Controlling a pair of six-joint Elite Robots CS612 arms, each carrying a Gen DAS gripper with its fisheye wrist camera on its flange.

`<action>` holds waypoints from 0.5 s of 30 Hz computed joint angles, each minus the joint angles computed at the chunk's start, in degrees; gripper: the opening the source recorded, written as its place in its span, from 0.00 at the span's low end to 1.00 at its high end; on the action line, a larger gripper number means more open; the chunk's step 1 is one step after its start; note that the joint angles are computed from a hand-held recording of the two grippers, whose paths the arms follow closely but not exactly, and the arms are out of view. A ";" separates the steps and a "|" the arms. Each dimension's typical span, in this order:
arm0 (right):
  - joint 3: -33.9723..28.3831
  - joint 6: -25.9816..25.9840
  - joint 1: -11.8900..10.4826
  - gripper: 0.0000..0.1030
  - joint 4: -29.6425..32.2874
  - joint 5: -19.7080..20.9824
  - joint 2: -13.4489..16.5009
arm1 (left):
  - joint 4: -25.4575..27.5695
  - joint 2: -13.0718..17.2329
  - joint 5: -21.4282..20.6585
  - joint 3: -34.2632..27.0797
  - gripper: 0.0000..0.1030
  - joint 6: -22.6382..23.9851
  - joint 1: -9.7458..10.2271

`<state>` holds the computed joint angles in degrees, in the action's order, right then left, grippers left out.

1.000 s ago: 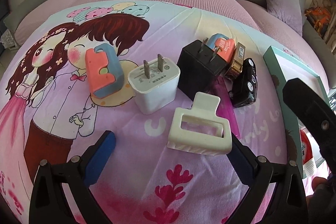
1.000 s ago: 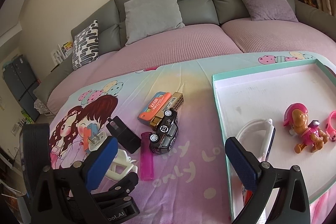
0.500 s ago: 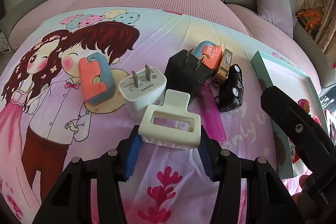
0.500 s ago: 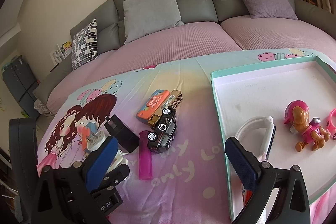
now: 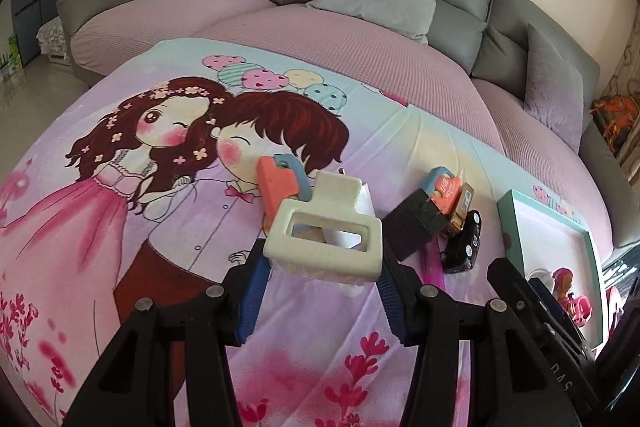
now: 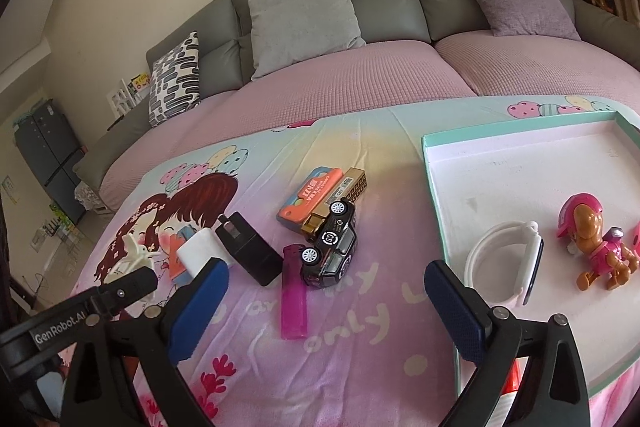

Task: Organize rigid objects
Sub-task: 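Lift the hair clip with the left gripper while the right gripper closes on the pink lighter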

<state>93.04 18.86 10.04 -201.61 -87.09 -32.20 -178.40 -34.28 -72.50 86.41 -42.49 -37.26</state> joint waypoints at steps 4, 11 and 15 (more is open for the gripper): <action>-0.78 -1.99 0.46 0.82 1.41 0.69 0.44 | 0.20 -0.36 0.89 0.54 0.52 -1.72 0.11; -3.05 -6.21 1.53 0.63 8.32 -0.20 1.43 | 0.84 -0.21 -0.02 0.49 0.52 -2.31 0.29; -4.02 -8.01 2.03 0.49 11.09 -1.25 1.92 | 1.53 -0.02 -0.58 0.19 0.52 -2.19 0.36</action>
<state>89.02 10.85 12.07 -190.53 -88.33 -30.27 -176.87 -34.30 -73.08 86.60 -44.68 -36.90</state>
